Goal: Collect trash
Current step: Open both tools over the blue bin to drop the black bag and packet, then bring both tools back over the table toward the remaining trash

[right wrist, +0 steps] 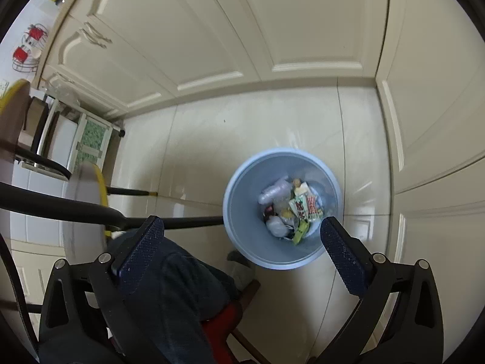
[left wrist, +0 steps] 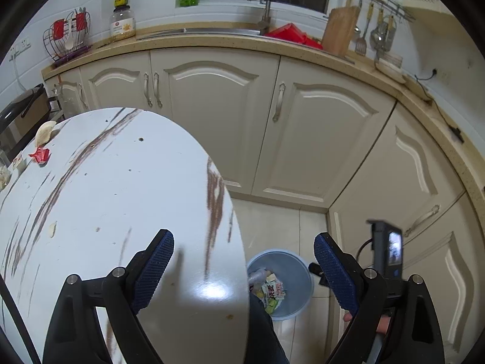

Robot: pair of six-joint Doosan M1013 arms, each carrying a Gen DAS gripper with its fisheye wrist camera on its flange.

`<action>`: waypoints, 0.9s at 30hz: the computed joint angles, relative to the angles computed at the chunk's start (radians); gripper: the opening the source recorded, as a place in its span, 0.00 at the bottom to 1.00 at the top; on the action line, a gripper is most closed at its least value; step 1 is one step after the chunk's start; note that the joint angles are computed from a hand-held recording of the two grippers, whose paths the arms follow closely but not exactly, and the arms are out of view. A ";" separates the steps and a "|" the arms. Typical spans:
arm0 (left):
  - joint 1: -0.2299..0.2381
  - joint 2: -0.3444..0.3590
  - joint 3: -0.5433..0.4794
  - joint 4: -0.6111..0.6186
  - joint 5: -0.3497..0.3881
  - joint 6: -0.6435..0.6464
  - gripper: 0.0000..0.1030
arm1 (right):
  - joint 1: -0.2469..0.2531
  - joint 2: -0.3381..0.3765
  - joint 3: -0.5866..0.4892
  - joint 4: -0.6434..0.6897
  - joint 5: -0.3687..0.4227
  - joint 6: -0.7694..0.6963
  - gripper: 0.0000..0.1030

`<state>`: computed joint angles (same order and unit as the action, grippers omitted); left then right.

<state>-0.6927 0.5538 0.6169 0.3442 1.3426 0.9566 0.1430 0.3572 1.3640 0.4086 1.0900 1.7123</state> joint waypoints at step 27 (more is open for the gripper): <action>0.140 -0.451 0.533 0.303 -0.162 -0.403 0.93 | 0.325 0.130 -0.668 -0.062 -0.037 -0.110 1.00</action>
